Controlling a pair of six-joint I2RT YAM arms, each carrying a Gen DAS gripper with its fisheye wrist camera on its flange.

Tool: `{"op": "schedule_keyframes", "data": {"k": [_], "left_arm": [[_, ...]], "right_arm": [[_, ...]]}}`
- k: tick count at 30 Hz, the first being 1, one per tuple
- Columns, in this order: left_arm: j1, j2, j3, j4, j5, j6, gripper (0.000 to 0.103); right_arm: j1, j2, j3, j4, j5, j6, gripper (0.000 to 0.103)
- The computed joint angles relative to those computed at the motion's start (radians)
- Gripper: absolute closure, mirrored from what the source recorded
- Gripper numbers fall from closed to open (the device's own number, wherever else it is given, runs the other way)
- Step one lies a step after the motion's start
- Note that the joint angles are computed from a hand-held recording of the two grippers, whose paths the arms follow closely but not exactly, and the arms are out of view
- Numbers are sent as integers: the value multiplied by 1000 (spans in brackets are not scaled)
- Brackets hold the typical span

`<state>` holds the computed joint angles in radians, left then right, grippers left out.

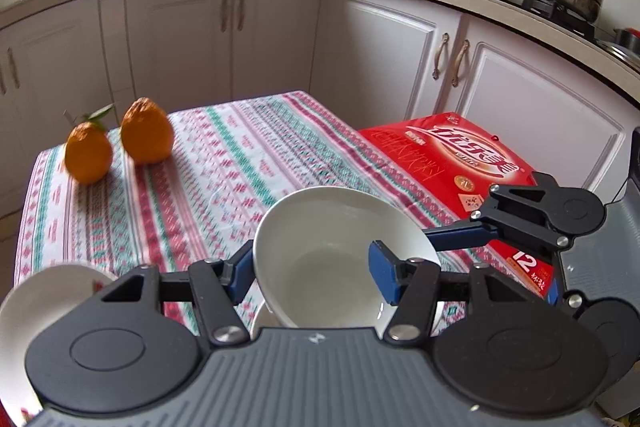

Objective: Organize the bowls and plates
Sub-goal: 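Carry the bowl with the left gripper and lower it onto the nested bowls, then open the left gripper to release the bowl on the stack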

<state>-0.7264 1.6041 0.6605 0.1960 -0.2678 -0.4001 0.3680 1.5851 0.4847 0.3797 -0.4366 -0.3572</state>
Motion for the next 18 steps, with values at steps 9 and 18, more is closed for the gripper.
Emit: {"op": "schedule_keyframes", "data": {"k": [9,18], "left_arm": [[-13,16,-79,80,4,-53,44],[-18,34,-104,115,9,-72,44]], "right_arm": [[36,26,-9,-15,23,-13,16],[32,47,3,-30,18,-28,16]]}}
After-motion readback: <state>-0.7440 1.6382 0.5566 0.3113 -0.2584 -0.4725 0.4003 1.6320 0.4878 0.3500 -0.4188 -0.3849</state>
